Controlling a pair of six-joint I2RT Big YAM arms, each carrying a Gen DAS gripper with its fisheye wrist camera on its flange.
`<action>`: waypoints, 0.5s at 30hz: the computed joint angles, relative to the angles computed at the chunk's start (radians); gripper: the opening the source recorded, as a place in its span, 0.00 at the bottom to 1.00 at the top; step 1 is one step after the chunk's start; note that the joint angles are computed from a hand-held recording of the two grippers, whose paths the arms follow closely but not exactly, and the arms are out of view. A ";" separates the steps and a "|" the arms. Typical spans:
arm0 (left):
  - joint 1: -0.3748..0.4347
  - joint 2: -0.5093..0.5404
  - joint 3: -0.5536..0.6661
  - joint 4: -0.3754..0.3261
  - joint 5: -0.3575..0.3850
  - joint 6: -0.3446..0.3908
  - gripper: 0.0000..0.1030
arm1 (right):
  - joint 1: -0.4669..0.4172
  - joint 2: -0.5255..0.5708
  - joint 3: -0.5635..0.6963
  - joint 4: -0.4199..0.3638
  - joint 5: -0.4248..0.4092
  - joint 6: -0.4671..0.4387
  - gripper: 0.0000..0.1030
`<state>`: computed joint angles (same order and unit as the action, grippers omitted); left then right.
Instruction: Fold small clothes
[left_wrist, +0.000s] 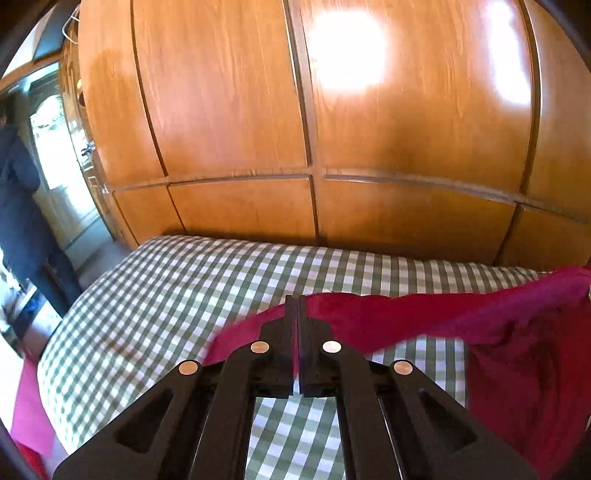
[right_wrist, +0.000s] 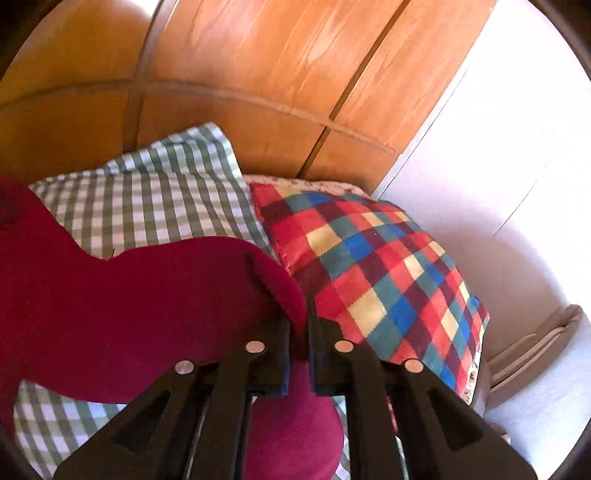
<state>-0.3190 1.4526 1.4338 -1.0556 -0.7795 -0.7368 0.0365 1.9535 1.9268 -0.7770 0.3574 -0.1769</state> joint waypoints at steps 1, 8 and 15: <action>-0.002 -0.007 -0.016 0.004 0.018 -0.003 0.00 | 0.003 -0.006 -0.014 0.011 -0.002 0.011 0.39; -0.143 -0.107 -0.240 0.139 0.228 -0.027 0.00 | 0.050 -0.227 -0.302 0.129 -0.129 -0.002 0.85; -0.268 -0.163 -0.419 0.283 0.383 -0.157 0.00 | 0.105 -0.511 -0.648 0.085 -0.408 -0.116 0.91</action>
